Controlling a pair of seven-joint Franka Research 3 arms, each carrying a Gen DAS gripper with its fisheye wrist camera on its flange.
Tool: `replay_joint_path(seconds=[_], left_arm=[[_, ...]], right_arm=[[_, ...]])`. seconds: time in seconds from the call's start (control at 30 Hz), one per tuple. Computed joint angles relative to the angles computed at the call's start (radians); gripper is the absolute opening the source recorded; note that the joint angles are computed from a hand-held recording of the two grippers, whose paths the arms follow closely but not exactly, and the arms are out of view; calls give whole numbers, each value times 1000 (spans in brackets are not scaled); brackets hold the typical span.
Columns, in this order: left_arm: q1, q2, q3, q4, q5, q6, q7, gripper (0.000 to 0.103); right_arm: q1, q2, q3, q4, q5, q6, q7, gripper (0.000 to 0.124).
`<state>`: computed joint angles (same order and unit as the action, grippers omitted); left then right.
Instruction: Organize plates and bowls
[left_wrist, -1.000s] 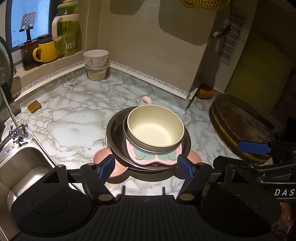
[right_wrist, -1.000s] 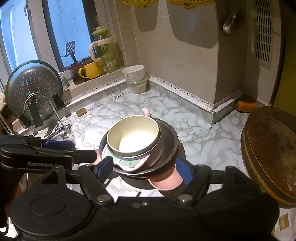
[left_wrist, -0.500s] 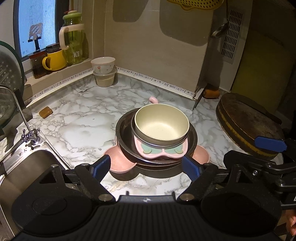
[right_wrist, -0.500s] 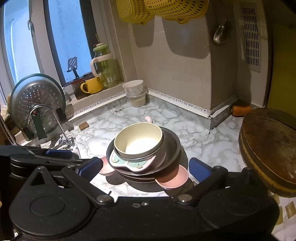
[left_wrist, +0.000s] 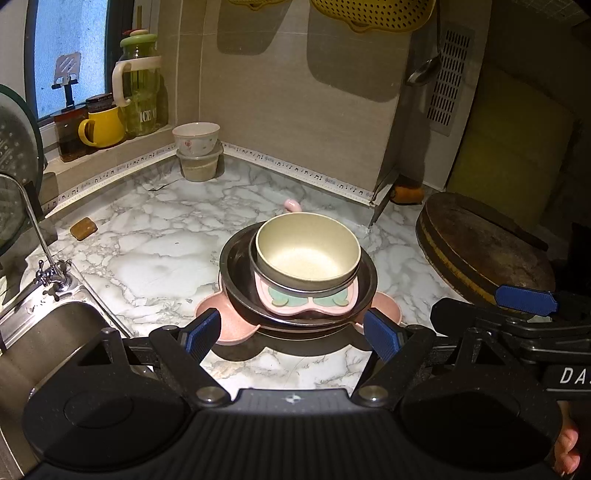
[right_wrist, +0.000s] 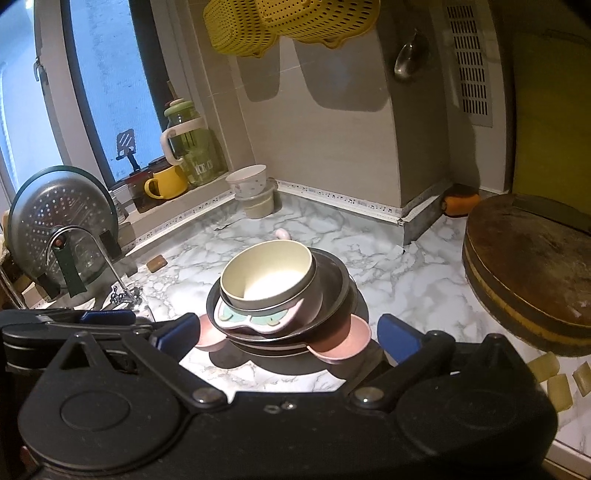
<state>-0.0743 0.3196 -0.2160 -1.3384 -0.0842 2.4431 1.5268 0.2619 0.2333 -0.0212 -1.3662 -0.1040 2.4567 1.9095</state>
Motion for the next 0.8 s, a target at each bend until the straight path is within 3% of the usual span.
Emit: replay_joint_path(seconds=[0.8], left_arm=[[-11,-1,8,11,42,-1,-22,85]], right_arm=[[5,4,-4,4,-17,11,22,103]])
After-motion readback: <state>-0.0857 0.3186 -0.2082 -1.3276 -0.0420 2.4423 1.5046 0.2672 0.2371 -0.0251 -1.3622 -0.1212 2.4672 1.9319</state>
